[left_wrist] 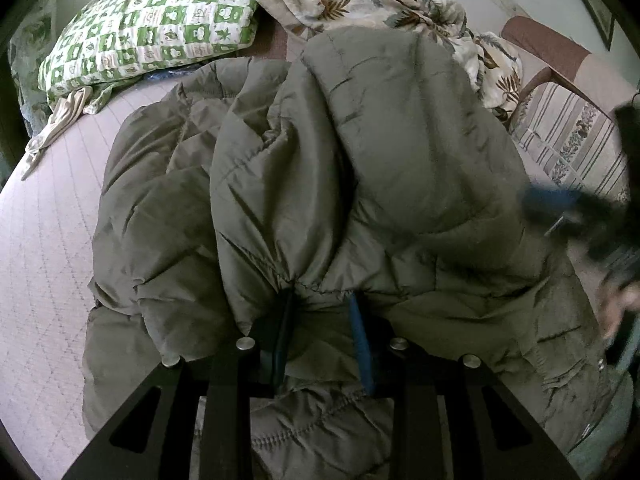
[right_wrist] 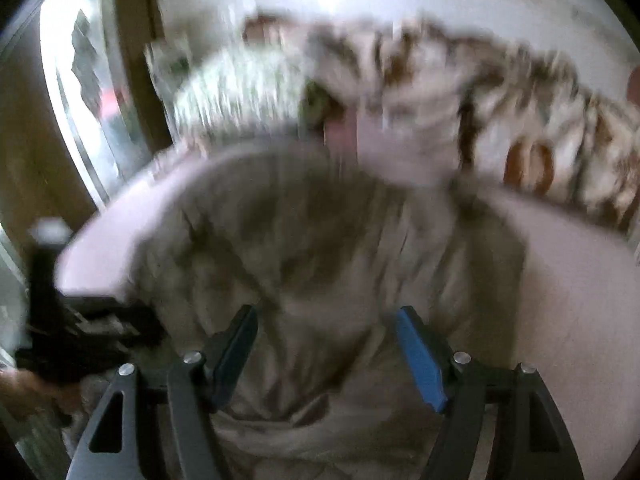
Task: Fold large clothes
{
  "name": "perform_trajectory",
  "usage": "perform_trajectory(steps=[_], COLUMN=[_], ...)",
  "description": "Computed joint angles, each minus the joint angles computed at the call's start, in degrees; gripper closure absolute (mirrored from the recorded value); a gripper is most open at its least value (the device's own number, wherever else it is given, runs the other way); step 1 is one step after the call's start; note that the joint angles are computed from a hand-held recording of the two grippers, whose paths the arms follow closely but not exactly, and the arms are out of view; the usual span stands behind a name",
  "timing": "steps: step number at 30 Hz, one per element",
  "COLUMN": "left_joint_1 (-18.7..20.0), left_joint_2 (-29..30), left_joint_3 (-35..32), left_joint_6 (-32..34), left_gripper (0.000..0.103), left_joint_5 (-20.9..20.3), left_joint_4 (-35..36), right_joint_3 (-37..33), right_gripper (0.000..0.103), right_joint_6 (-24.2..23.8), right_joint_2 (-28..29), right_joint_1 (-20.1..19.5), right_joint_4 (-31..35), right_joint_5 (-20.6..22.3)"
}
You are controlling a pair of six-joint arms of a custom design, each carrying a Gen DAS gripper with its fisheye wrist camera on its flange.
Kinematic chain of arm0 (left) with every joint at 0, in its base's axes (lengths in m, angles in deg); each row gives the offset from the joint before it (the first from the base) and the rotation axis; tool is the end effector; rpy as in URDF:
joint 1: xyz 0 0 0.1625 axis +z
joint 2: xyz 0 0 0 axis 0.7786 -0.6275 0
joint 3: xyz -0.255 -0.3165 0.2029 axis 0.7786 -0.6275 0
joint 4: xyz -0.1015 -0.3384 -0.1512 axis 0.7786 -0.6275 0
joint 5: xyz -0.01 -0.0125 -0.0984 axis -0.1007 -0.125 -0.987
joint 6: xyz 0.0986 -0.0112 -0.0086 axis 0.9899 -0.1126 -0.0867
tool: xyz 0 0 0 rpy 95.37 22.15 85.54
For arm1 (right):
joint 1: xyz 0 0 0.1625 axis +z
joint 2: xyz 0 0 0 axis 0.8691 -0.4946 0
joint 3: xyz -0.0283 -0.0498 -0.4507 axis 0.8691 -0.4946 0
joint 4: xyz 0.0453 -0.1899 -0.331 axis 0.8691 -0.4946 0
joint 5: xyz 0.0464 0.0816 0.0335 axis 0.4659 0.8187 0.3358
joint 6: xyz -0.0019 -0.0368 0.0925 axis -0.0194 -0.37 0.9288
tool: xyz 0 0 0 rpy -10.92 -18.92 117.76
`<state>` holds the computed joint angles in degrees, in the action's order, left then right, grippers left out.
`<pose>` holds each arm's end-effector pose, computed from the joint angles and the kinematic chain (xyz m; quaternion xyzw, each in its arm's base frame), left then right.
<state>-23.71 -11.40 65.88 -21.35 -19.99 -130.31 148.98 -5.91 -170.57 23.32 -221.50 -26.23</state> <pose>-0.3704 -0.4105 0.0001 0.2326 0.9177 -0.2151 0.2397 0.0590 -0.4188 0.3606 0.2304 -0.8914 0.2792 0.2728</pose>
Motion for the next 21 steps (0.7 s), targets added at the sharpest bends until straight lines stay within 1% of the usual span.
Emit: perform_trajectory(steps=[1,2,4,5,6,8,11,14,17,19,21], left_joint_1=[0.07,0.05,-0.3,-0.56,-0.74,-1.0,-1.73,-3.55,-5.87,-6.92,-8.0], left_joint_2=[0.13,0.35,0.87,1.18,1.32,1.35,0.98,0.5,-0.66,-1.71,-3.05], left_joint_3=[-0.04,-0.13,-0.32,-0.7,-1.1,-1.63,-1.52,-0.6,1.28,2.62,4.12], left_joint_6=[0.13,0.27,0.54,0.37,0.01,-1.16,-2.63,-3.63,-4.56,-4.99,-5.67], left_gripper=[0.074,0.074,0.074,0.074,0.074,0.074,0.074,0.074,0.073,0.073,0.07], left_joint_5=[-0.11,0.0,0.99,1.64,2.06,2.43,2.97,3.93,4.47,3.96,3.29], left_joint_4=[0.01,0.23,0.79,1.78,2.78,4.14,5.19,5.96,5.09,3.62,2.08], right_joint_3=[0.3,0.88,3.57,4.11,4.11,3.71,3.22,3.58,4.51,5.63,6.66], right_gripper=[0.028,0.028,0.028,0.028,0.028,0.028,0.028,0.028,0.027,0.027,0.027], right_joint_6=[0.27,-0.14,-4.61,-5.76,-5.61,-5.06,-4.0,-2.94,-3.8,-3.36,-2.5], right_joint_2=[2.44,4.24,7.33,8.43,9.09,9.71,9.49,8.18,6.03,3.77,0.71], right_joint_1=[-0.46,-0.96,-2.08,-1.8,-1.17,0.03,0.87,2.31,2.14,2.04,2.0], right_joint_4=[-1.08,-2.89,-11.99,-14.71,-15.62,-15.56,-14.04,-12.76,-13.02,-12.75,-11.52], right_joint_5=[-2.95,-4.74,-4.77,-5.59,-6.89,-9.21,-10.65,-11.82,-10.45,-9.15,-7.59])
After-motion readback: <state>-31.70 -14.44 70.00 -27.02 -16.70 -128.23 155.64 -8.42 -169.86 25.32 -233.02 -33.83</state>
